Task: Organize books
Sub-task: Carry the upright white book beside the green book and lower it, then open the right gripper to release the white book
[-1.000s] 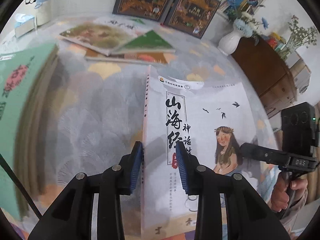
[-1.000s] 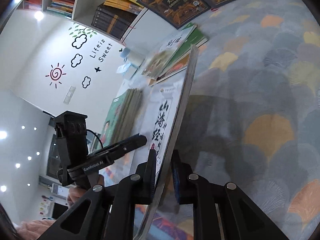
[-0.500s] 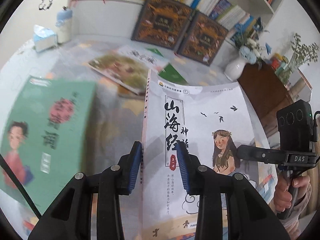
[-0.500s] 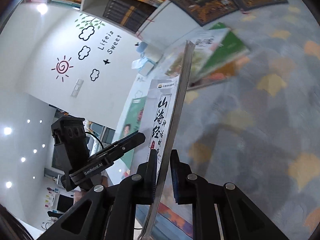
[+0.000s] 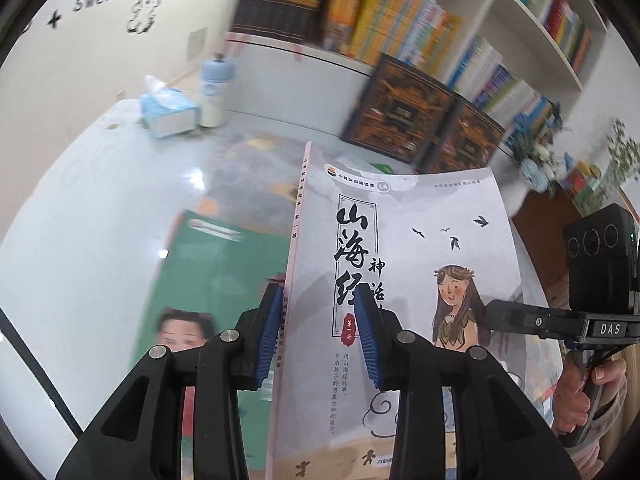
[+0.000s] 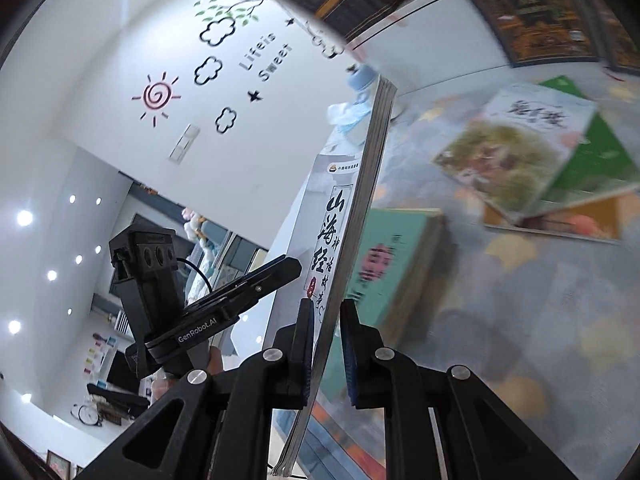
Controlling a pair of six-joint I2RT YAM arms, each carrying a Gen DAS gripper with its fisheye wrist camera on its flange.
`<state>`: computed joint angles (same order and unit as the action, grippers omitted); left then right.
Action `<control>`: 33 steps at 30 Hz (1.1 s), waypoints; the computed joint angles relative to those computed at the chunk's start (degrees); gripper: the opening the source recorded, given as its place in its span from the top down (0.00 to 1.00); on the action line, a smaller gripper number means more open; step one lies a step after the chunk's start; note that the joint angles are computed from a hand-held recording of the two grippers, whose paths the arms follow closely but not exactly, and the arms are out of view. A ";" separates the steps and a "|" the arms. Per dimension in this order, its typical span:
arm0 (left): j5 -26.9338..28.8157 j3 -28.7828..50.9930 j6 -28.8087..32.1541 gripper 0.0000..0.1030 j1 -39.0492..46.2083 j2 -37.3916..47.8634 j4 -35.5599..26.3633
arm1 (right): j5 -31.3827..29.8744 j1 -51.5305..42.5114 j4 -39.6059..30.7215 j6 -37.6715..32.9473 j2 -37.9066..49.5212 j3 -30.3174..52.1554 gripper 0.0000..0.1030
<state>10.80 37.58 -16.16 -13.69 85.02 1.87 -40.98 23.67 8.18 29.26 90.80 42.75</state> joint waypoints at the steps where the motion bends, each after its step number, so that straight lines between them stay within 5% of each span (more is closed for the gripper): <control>1: 1.16 -0.22 1.11 0.68 2.15 0.24 0.21 | 0.52 1.35 0.31 0.42 1.94 1.72 0.87; 6: 7.14 1.94 9.48 0.65 10.90 5.67 -0.91 | 3.81 6.91 1.53 0.84 12.43 9.77 0.87; 16: 8.56 4.74 15.23 0.65 15.14 15.71 0.23 | 2.43 8.54 3.10 4.20 28.50 19.56 0.87; 33: 5.30 4.79 15.69 0.62 15.80 17.20 0.87 | 4.86 10.81 1.22 4.96 30.92 21.74 0.83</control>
